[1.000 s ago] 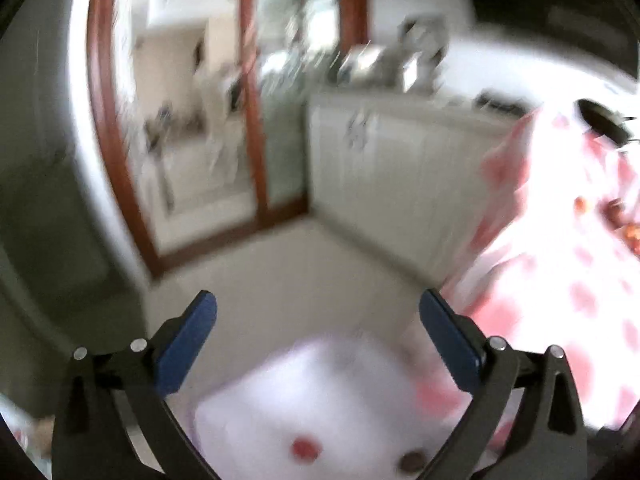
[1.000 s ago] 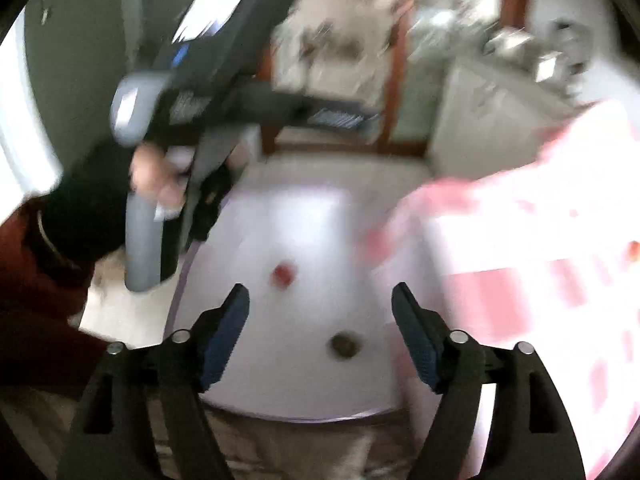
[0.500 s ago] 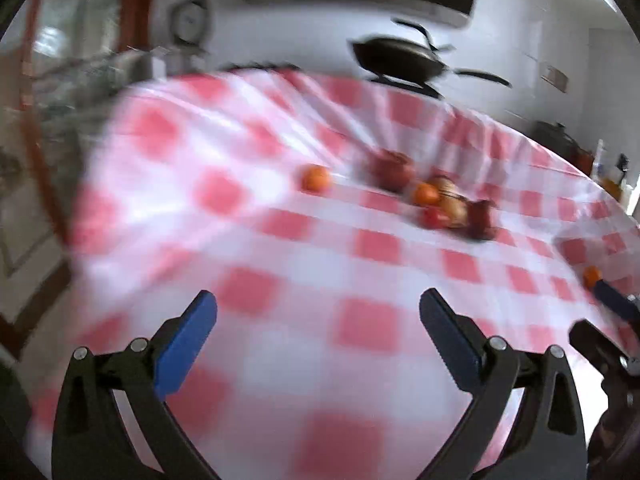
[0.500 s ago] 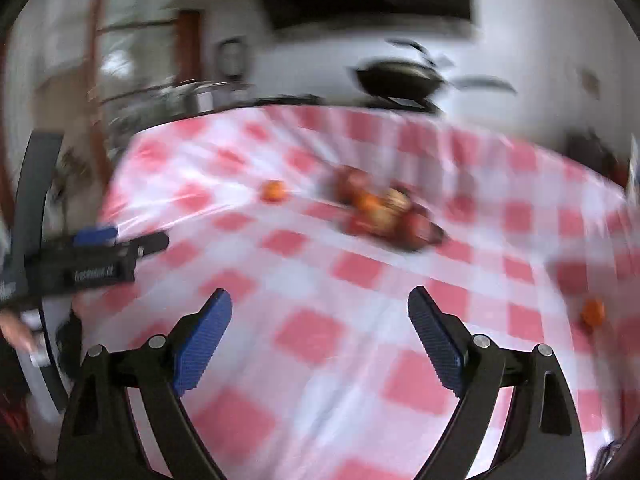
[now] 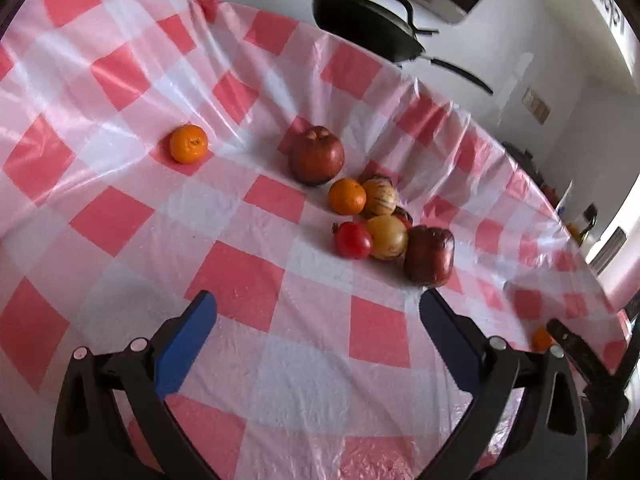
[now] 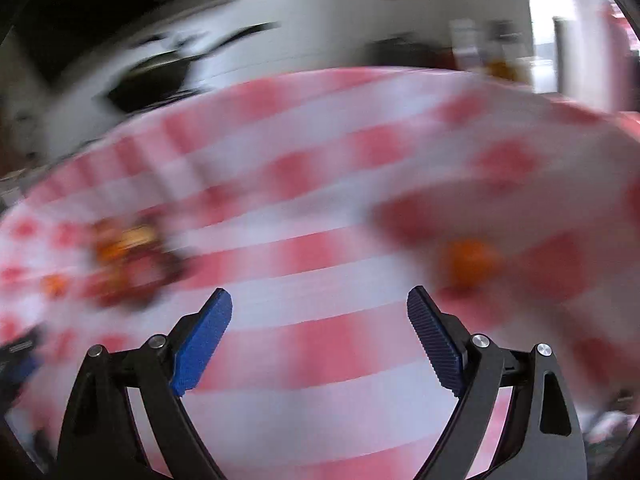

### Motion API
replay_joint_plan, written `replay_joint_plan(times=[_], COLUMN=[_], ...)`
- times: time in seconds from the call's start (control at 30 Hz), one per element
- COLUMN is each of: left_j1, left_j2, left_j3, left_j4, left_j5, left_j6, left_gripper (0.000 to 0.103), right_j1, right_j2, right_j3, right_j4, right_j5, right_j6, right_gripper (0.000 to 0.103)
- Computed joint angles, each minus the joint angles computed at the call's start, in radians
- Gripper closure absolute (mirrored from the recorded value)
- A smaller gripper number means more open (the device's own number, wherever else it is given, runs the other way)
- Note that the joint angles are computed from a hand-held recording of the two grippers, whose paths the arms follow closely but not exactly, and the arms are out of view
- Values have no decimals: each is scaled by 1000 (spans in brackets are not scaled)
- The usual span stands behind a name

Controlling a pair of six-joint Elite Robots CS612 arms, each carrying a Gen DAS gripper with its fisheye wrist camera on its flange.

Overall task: Organize fruits
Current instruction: 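Grasp the tangerine on the tablecloth with the right tool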

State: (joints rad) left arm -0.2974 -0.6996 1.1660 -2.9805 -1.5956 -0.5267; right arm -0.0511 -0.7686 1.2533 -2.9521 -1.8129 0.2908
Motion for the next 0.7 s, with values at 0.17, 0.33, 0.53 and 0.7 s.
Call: replay_joint_plan(times=[0.17,0.33,0.53,0.7], left_j1=[4,0,0,1], left_j2=[-11,-15,-16,-15], left_j3=[16,21,18,14], left_j4=[6,15,32,50], left_j5=[-36,-53,-65,-72], left_j6=[-10,28,29,25], left_gripper=[2,2,2,2], right_j1=[-33,-49,-68,-76], right_j2=[18,52,72,76], right_j3=[-37,-101,-148,-151], right_j4=[185,252,352,358], right_j5=[-68,-81,-20,15], right_j6=[153,175,182,160], right_gripper=[22,35,39,39])
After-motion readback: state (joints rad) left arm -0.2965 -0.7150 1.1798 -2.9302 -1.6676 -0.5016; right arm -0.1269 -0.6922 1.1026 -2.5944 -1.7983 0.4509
